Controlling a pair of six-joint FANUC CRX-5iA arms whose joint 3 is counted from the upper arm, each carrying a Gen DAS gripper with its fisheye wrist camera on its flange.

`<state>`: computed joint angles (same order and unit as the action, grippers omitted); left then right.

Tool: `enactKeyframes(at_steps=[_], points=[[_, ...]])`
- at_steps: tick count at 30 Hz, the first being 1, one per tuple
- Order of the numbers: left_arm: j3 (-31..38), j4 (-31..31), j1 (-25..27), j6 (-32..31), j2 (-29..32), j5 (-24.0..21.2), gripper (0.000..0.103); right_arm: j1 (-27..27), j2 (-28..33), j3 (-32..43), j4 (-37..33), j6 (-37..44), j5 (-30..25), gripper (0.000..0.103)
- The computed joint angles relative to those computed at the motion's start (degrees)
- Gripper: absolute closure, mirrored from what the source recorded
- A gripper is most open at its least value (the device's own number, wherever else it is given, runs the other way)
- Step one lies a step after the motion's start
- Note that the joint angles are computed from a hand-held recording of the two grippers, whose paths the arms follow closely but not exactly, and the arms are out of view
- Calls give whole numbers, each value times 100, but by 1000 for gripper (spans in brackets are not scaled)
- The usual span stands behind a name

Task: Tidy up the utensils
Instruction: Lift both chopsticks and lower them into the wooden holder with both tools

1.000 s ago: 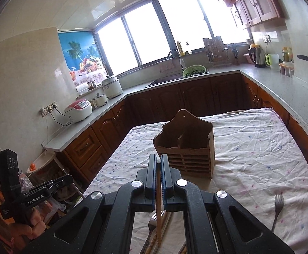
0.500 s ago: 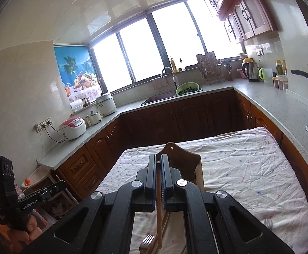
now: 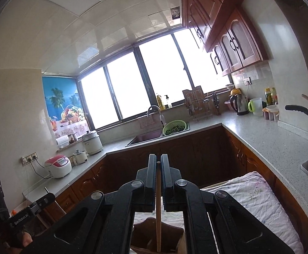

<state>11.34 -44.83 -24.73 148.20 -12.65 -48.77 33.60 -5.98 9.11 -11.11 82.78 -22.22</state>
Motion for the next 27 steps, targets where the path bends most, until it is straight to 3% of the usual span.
enactKeyframes(at_steps=[12,17,22,24,27], points=[[-188,44,623,952,817,665,99,147,589,-754,1145,-1145,1081,99],[-229,-132,546,1283,1033,653,99,41,669,-845,681,-1036,1230,99],[-235,76,577,1047,1171,616,99,24,694,-891,559,-1040,1173,99],[-258,167,609,954,1165,653,99,42,670,-1038,898,-1349,1301,99],[-294,355,690,787,1146,734,99,-18,714,-837,534,-1074,1033,99]])
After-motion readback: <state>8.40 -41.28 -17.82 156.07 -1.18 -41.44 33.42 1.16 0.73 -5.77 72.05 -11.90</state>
